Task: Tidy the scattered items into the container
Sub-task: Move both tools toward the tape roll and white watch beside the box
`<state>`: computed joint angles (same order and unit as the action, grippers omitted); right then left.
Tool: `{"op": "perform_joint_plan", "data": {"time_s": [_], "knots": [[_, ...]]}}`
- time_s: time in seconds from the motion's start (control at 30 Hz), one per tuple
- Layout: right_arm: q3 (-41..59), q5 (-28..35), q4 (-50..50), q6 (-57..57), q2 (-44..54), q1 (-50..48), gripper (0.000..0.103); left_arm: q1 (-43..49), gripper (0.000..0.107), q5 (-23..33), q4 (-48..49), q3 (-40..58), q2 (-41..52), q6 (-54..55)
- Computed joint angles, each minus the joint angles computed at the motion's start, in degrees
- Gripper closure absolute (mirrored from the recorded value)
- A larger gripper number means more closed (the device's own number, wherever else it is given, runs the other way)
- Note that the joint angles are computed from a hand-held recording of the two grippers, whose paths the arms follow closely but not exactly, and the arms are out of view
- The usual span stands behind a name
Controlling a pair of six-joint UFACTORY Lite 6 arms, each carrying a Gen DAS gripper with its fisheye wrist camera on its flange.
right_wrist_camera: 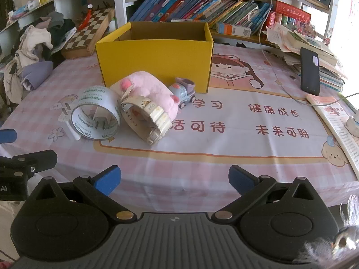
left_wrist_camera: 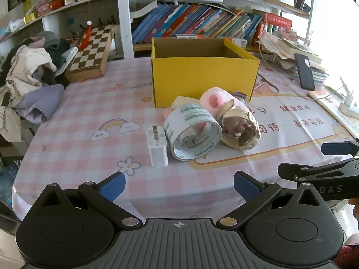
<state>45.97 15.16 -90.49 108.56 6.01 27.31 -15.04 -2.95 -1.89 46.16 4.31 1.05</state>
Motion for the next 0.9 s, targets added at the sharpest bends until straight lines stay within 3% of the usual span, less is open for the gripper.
{"op": "perform_joint_plan", "data": {"time_s": [0.3, 0.6, 0.9], "knots": [[1.7, -0.9, 1.9, -1.9, 1.9, -0.1, 0.0, 0.4, 0.004, 0.6, 4.4, 1.3, 1.5, -3.8], [3.6, -2.1, 4.8, -5.5, 3.8, -0.3, 0.0, 1.4, 0.004, 1.0, 25.3, 2.0, 2.6, -24.7], [4.0, -2.0, 5.7, -6.4, 4.0, -0.2, 0.0, 1.7, 0.004, 0.9, 37.9, 2.2, 2.6, -37.1]]}}
